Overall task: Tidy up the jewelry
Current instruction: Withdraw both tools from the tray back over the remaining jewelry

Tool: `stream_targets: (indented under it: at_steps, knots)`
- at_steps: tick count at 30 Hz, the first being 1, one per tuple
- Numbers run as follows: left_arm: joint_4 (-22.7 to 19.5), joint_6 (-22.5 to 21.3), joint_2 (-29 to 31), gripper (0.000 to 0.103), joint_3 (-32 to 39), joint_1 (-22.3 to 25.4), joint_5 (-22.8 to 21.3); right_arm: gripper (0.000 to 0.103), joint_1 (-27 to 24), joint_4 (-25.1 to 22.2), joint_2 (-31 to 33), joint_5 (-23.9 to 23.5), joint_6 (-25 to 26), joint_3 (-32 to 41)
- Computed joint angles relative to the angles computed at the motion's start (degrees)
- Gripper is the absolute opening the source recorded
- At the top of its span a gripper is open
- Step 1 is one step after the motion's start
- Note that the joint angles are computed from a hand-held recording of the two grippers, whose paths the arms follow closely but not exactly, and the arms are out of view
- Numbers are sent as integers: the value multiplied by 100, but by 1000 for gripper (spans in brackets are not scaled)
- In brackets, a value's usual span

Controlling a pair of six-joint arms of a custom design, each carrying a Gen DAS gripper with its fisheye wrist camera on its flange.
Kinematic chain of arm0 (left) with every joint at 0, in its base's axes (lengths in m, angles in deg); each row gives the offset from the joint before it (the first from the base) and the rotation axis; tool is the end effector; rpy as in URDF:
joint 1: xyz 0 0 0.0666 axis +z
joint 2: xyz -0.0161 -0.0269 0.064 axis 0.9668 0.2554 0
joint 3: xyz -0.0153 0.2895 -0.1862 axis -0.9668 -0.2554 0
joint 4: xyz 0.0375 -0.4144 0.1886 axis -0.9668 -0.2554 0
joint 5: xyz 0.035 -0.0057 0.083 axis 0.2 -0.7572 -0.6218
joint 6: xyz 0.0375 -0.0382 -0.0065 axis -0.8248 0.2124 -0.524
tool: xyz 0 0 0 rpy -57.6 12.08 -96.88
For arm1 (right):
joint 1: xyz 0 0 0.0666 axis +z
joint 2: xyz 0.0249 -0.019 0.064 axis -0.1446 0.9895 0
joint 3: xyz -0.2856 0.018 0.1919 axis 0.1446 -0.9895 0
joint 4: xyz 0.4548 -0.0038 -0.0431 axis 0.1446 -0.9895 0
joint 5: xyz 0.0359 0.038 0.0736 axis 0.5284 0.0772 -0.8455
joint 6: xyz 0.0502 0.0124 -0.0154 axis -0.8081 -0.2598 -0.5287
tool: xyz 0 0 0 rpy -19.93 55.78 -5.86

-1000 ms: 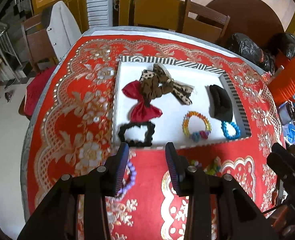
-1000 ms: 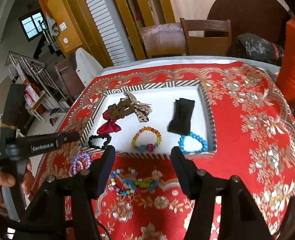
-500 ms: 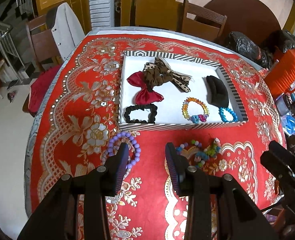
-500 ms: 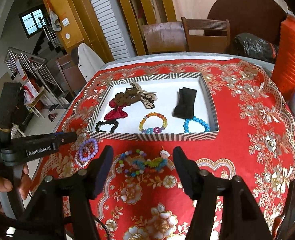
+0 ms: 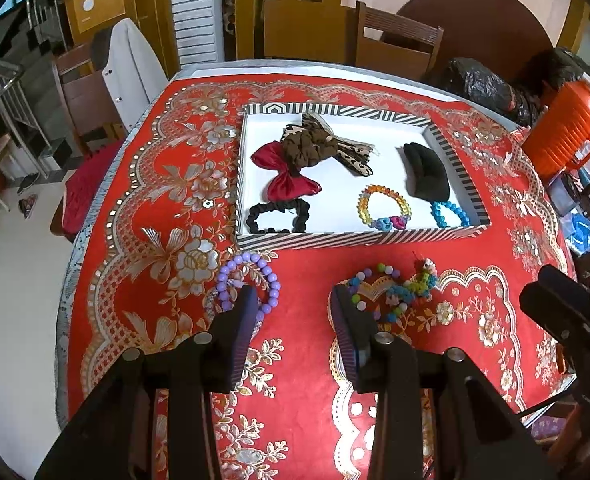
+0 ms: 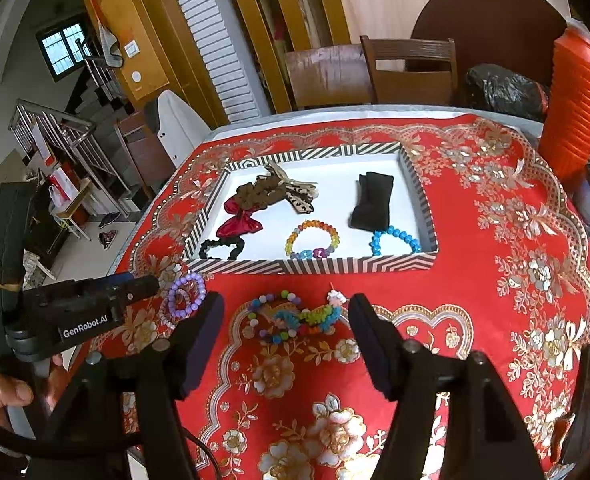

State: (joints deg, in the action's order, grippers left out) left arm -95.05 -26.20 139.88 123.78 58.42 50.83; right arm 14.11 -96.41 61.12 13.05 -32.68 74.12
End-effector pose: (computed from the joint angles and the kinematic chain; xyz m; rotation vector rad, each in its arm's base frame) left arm 0.5936 -0.1813 0.4287 0.2533 2.6118 -0.2070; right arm 0.5291 0.2145 0.4422 0.0869 2.4737 0.2500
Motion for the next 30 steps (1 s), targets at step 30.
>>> stream_targets:
  at_steps: [30]
  knots:
    - [-197, -76, 261, 23, 177, -72, -53, 68, -173, -174, 164, -292, 13, 26]
